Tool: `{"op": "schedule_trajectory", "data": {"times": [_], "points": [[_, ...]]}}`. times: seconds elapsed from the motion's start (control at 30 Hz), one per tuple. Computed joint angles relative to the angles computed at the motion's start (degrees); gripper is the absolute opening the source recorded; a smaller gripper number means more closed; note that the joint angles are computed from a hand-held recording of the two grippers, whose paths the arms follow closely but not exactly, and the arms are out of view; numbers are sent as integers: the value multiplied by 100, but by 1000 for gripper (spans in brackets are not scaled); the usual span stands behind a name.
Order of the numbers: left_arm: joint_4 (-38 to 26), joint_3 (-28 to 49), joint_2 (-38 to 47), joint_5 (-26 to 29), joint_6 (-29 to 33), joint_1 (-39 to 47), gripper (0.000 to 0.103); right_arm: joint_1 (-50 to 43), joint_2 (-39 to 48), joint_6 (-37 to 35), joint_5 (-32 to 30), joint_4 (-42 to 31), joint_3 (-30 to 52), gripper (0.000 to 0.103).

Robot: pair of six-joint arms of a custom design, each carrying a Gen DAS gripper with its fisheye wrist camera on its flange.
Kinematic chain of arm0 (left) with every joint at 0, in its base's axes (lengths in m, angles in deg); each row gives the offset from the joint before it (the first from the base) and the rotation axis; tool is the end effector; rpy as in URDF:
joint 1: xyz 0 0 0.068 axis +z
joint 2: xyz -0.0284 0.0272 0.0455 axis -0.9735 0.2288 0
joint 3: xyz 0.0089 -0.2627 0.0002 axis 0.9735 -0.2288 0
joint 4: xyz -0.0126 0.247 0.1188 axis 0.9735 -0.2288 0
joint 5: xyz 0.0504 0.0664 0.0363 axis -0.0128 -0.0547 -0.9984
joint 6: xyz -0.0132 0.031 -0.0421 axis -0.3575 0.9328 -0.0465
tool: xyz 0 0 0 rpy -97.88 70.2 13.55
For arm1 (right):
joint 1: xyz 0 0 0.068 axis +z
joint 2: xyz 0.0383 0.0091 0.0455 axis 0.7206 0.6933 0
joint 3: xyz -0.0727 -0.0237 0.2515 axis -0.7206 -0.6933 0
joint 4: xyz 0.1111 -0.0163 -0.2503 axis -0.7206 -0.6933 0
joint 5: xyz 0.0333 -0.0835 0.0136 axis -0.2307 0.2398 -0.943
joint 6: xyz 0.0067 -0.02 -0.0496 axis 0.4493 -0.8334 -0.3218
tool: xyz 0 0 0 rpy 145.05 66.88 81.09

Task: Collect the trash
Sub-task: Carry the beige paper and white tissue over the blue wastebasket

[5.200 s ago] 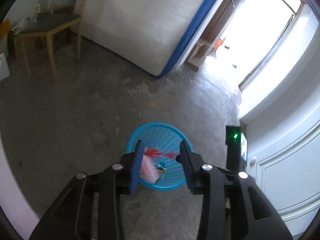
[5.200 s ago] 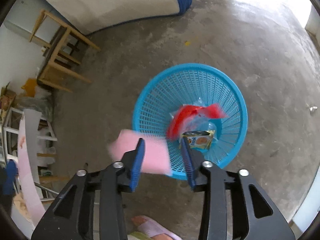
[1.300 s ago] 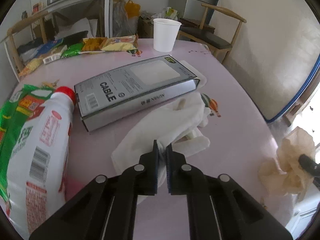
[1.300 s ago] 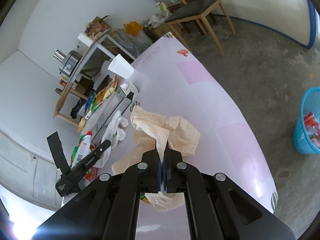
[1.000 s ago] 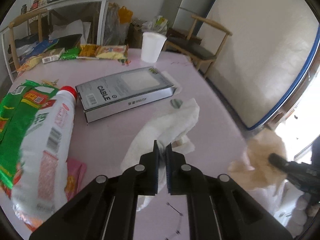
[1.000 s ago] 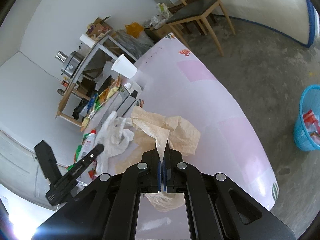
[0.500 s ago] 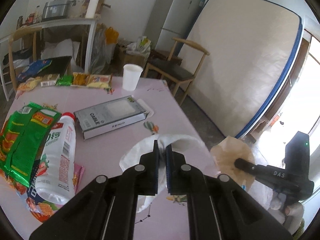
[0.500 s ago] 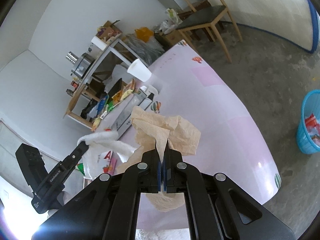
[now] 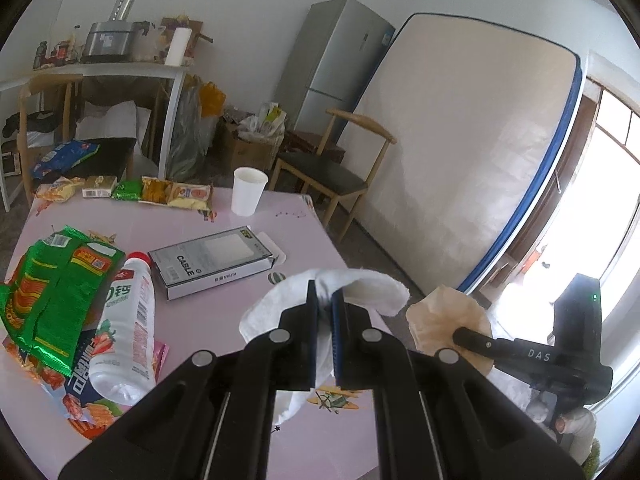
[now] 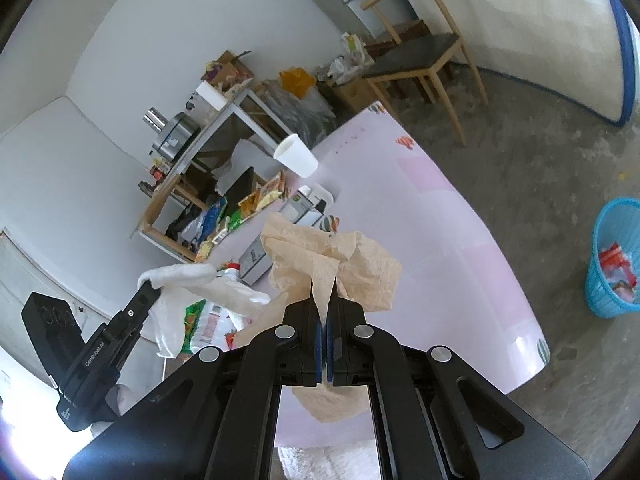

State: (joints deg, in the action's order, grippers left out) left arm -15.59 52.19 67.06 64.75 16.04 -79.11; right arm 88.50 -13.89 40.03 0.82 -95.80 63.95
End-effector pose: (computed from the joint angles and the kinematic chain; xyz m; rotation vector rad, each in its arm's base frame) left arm 0.2675 -0.0291 0.3431 0.2529 2.1210 -0.6532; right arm 0.2109 0.1795 0.3180 0.4787 2.2311 0.6731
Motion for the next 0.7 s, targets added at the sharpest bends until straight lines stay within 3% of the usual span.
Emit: {"op": "schedule_trajectory", "data": {"times": [0.7], "points": [[-226, -197, -638, 935, -112, 474, 5, 677, -249, 485, 1020, -667, 230, 0]]}}
